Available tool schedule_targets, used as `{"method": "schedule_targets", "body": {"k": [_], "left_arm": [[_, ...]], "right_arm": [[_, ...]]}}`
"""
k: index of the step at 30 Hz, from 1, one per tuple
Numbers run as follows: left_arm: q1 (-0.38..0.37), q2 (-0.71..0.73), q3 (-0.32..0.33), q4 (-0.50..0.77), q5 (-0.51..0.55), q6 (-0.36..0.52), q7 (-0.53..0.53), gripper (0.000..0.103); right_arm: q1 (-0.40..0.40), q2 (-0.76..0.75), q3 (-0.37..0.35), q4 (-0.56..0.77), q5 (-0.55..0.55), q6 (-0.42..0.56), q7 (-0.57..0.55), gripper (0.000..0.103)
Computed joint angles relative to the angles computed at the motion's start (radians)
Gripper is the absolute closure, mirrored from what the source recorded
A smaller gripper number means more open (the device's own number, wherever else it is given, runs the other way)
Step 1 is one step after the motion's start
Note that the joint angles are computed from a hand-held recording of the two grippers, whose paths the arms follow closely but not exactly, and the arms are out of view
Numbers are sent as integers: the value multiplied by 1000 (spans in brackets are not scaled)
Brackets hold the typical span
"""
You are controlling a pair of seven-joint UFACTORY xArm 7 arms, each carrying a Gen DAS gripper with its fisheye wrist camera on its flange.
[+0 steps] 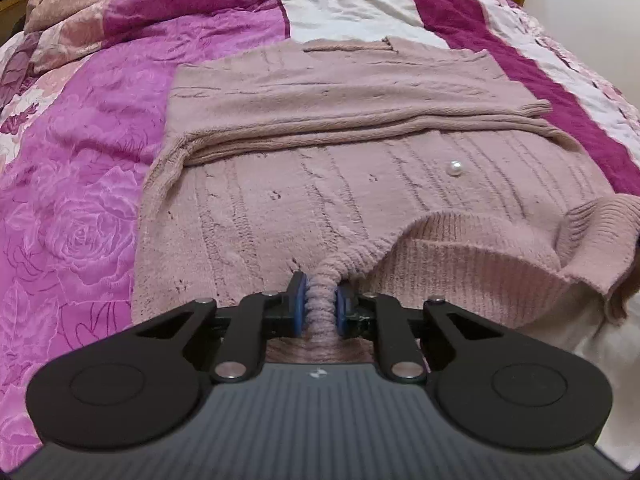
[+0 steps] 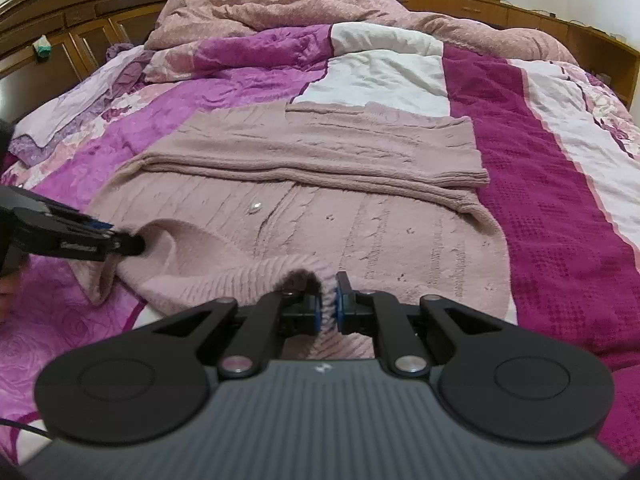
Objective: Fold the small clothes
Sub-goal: 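Lift the hem with both grippers and fold it toward the collar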
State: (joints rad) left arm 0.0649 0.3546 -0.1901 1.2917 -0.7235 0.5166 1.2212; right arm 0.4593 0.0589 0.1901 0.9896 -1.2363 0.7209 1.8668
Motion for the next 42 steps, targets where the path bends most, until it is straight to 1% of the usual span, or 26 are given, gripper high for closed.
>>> {"method": "schedule_targets", "body": {"k": [2,4,6,7,8,10,11,15,17,19,23,25,28,31,33,35,37,39,42], "left_arm": [[-9,4,-6,-9,-1,-43,11,75],[-3,3,-23,-22,-20,-76,43,74],[17,-7,-43,-37,-62,-79,85,86],[30,-21,-55,-51,-104,-80,117,92],[37,-37,-63,-69,-148,-93,148,93],[44,-79,-82,-113,-270,-152,254,94],[47,-97,-85,-124,-329,-162,296,94],[36,-155,-56,-124,-469,-141,341,94],[23,-173,-43,-112,-543,-148,393,94],[5,-180,-22,-86,-574,-140,404,94],[-50,-153,10,-10,-635,-183,432,94],[-72,-132,15,39,-661,-203,445,94],[-97,-88,6,129,-688,-240,499,94],[-114,-21,-14,246,-661,-262,493,94],[-124,39,-35,335,-629,-292,481,94],[-152,111,-34,430,-541,-327,402,94],[-212,196,15,534,-399,-348,256,94],[-280,292,93,647,-259,-343,93,94],[-337,443,171,818,-121,-323,-70,94]], "right_arm": [[0,7,-1,7,-1,-3,-6,93],[2,11,-2,11,-2,-1,-10,93],[3,12,-4,13,-3,3,-11,93],[4,11,-4,13,-3,5,-9,93],[4,9,-4,12,-3,8,-5,93],[3,4,-5,10,-6,16,4,93],[3,0,-5,8,-11,22,13,93],[8,-18,5,19,-59,91,39,93],[7,-24,8,28,-91,123,45,93],[-1,-28,7,39,-119,139,41,93],[-22,-15,-5,80,-171,150,19,93],[-32,-4,-13,109,-202,157,2,93],[-42,18,-27,159,-244,173,-20,93],[-56,50,-48,219,-281,173,-45,93],[-65,76,-64,262,-294,168,-63,93],[-77,115,-85,315,-302,152,-89,93],[-87,159,-109,367,-301,133,-108,93],[-98,211,-135,424,-281,104,-134,93],[-107,299,-177,509,-226,66,-173,93]]}}
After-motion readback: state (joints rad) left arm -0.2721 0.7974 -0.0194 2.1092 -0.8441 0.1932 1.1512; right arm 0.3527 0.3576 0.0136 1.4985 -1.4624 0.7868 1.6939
